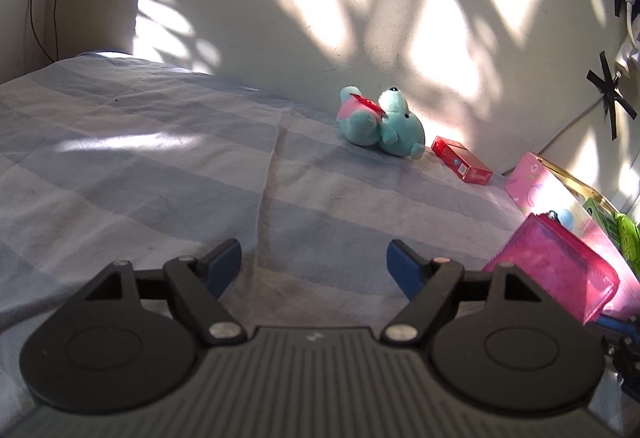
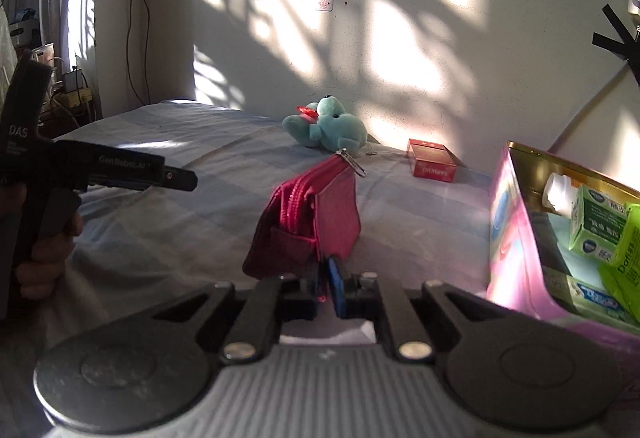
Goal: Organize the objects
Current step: 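Lift the pink pouch into the pink tin and open the right gripper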
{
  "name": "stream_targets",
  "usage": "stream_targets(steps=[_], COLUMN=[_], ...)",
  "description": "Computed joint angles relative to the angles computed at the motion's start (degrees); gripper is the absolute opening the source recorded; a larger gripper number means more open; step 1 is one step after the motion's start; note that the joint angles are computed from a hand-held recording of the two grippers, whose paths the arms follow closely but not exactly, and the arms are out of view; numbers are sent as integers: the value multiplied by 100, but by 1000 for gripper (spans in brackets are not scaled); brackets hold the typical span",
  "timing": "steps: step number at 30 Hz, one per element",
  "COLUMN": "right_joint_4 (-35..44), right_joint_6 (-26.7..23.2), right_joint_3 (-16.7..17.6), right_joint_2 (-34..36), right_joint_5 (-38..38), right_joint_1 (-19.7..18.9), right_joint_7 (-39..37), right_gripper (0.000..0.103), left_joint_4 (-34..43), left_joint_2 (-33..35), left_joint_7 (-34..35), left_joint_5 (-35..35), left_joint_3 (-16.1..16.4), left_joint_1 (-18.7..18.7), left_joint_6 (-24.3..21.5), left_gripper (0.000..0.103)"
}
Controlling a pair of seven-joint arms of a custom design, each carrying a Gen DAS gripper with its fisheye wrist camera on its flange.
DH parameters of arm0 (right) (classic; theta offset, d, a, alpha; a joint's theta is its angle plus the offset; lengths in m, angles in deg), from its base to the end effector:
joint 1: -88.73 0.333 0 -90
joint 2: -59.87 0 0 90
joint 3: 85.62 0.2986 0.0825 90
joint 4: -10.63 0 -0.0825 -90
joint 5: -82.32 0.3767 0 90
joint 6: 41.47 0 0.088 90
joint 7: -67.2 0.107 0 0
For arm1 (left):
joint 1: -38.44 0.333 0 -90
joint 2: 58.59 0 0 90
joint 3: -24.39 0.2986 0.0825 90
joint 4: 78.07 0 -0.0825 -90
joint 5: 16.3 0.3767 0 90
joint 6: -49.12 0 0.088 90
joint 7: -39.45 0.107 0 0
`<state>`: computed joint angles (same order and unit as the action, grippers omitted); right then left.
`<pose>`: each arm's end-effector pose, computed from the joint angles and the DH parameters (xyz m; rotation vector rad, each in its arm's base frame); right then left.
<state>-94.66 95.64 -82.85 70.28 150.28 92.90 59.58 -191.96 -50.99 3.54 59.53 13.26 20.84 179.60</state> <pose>0.6282 0.0826 0.4602 -2.0951 0.5606 -0.3841 0.5377 -0.2643 0.4162 -2.0821 0.7894 -0.8117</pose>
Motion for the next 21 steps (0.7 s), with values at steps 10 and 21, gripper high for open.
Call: stream_targets(steps=[10, 21], right_joint_4=[-486, -663], right_joint_6=[1170, -760], right_joint_3=[-518, -579], right_joint_2=[-250, -429], right_joint_5=[836, 865], right_joint_1=[-551, -938], right_joint_7=[65, 337], right_gripper=[13, 18], left_joint_4=[386, 1957], left_joint_2=[266, 1383], left_joint_7=[-11, 1339], left_joint_5=[1025, 1651], left_joint_3=[18, 251], left_joint_1=[-59, -439], left_joint_6=[1050, 2789], left_gripper=[81, 73])
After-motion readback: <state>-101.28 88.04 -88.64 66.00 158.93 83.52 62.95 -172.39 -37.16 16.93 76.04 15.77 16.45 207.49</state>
